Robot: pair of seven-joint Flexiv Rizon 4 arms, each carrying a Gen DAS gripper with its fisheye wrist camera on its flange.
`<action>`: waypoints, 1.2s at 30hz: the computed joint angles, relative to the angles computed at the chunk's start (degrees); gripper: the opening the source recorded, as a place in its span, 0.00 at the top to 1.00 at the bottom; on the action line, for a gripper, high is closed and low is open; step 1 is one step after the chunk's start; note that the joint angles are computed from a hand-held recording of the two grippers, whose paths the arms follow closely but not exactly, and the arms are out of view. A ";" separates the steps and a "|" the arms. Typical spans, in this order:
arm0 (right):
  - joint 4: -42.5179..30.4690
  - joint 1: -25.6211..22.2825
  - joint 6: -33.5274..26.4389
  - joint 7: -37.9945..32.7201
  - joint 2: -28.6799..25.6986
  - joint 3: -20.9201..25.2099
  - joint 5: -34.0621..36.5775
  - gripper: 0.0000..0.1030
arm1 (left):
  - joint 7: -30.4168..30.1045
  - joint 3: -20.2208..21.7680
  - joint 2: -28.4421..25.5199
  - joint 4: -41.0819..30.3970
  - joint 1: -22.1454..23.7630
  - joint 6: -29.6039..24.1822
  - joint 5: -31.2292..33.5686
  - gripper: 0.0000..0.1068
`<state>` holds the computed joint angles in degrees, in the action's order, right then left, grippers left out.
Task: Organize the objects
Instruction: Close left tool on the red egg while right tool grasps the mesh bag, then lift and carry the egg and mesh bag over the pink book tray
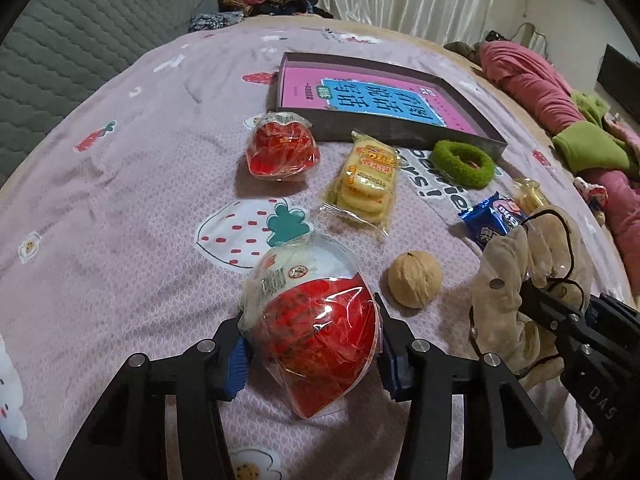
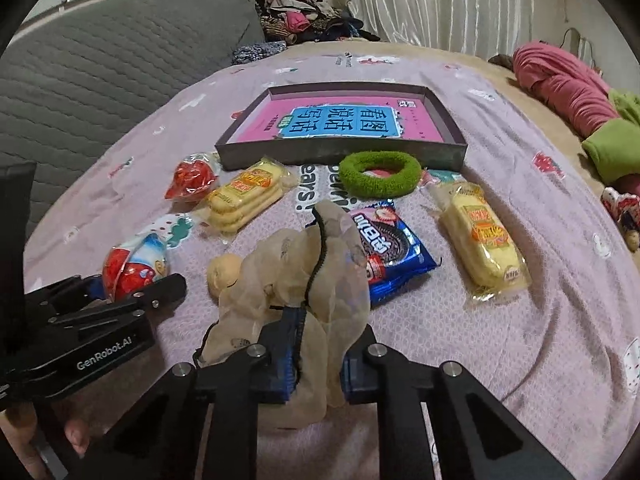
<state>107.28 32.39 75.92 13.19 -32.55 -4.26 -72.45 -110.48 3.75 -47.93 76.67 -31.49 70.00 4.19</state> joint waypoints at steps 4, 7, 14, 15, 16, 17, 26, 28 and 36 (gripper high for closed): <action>1.59 -0.23 0.93 3.55 1.50 -0.58 -2.97 0.83 | -0.60 0.25 1.13 1.34 -0.44 0.89 0.48 0.51; 2.20 -1.03 0.57 5.82 2.58 0.06 -5.51 0.83 | -0.97 0.48 2.20 2.51 -0.76 1.90 0.83 0.51; 3.49 -3.68 -2.54 10.22 5.88 3.42 -12.09 0.83 | -3.84 3.37 5.36 4.68 -3.70 3.14 3.82 0.51; 3.63 -4.10 -2.84 10.80 6.27 3.90 -12.90 0.83 | -4.40 3.90 5.73 4.77 -4.22 3.18 4.48 0.51; 3.84 -4.49 -3.19 11.04 6.66 4.47 -13.31 0.83 | -4.88 4.26 6.09 4.83 -4.62 3.10 5.06 0.51; 4.17 -4.81 -3.69 10.82 7.20 5.05 -13.39 0.83 | -5.59 4.77 6.52 4.91 -5.17 2.98 5.71 0.51; 6.68 -7.37 -6.07 12.97 11.86 8.13 -17.55 0.83 | -8.42 4.71 10.21 4.99 -6.54 2.02 9.70 0.51; 7.08 -7.97 -6.39 14.05 12.86 8.62 -19.05 0.83 | -9.24 4.86 10.81 4.78 -6.78 1.86 10.66 0.51; 7.91 -9.61 -6.94 14.28 15.38 10.27 -20.91 0.83 | -13.86 6.07 12.59 2.29 -8.34 -1.24 16.75 0.51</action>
<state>115.19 22.78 68.99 27.47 -17.17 6.01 -93.35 -124.34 9.82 -35.34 78.96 -39.84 68.77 20.94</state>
